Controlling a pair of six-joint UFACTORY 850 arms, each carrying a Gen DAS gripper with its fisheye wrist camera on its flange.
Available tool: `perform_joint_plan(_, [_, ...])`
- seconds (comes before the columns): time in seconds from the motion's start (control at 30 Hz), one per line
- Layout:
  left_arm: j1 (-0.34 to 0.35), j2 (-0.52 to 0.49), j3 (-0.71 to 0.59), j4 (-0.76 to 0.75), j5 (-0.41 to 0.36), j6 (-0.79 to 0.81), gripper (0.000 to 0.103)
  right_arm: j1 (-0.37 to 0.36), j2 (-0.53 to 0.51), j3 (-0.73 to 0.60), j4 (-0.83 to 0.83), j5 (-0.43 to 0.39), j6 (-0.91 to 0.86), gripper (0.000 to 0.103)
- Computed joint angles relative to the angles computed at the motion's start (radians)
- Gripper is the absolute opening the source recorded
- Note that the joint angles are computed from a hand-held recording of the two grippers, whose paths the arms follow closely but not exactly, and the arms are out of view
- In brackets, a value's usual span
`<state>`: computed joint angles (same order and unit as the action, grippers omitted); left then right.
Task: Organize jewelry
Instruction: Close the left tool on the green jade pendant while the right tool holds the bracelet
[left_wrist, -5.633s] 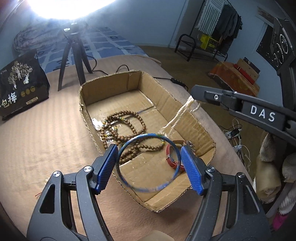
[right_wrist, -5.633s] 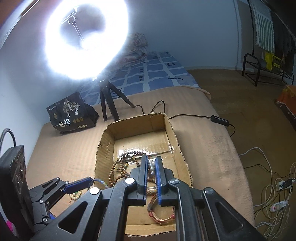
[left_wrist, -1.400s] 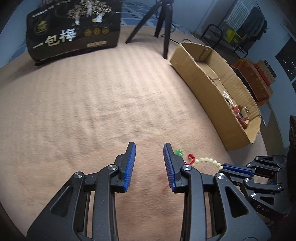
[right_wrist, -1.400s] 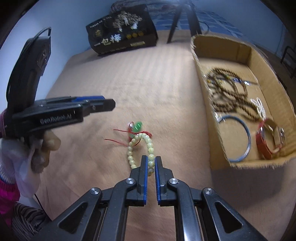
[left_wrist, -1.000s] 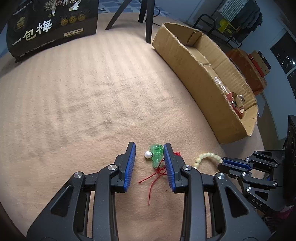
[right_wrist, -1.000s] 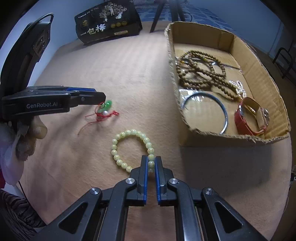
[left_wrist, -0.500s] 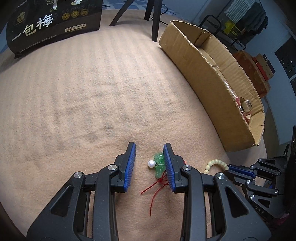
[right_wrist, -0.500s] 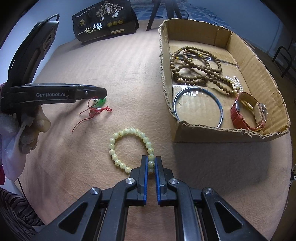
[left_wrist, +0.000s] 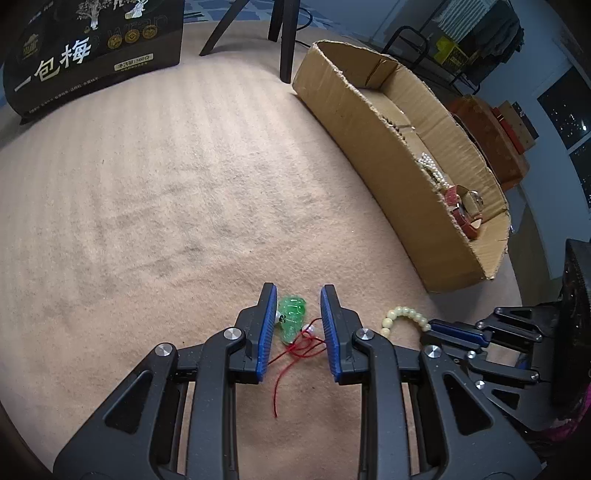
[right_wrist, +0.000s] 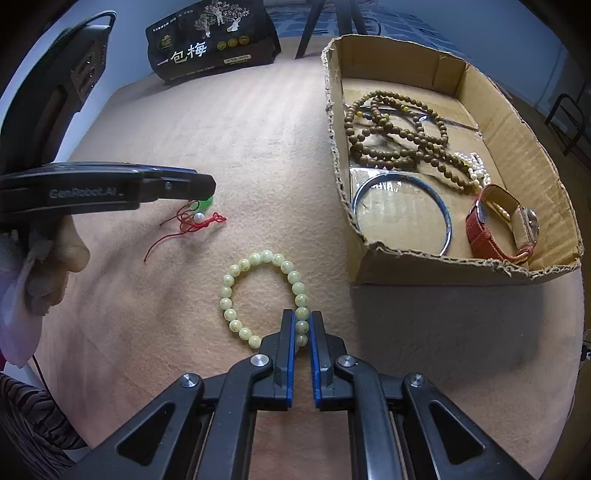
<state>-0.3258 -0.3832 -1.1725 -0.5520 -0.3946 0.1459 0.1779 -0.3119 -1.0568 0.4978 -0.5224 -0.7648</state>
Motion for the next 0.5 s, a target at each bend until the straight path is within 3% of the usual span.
perform_joint_plan(0.5, [-0.009,-0.05,-0.054,0.144,-0.044,-0.128,0.017,-0.007,-0.007,-0.003,0.019,-0.009,-0.03,0.004])
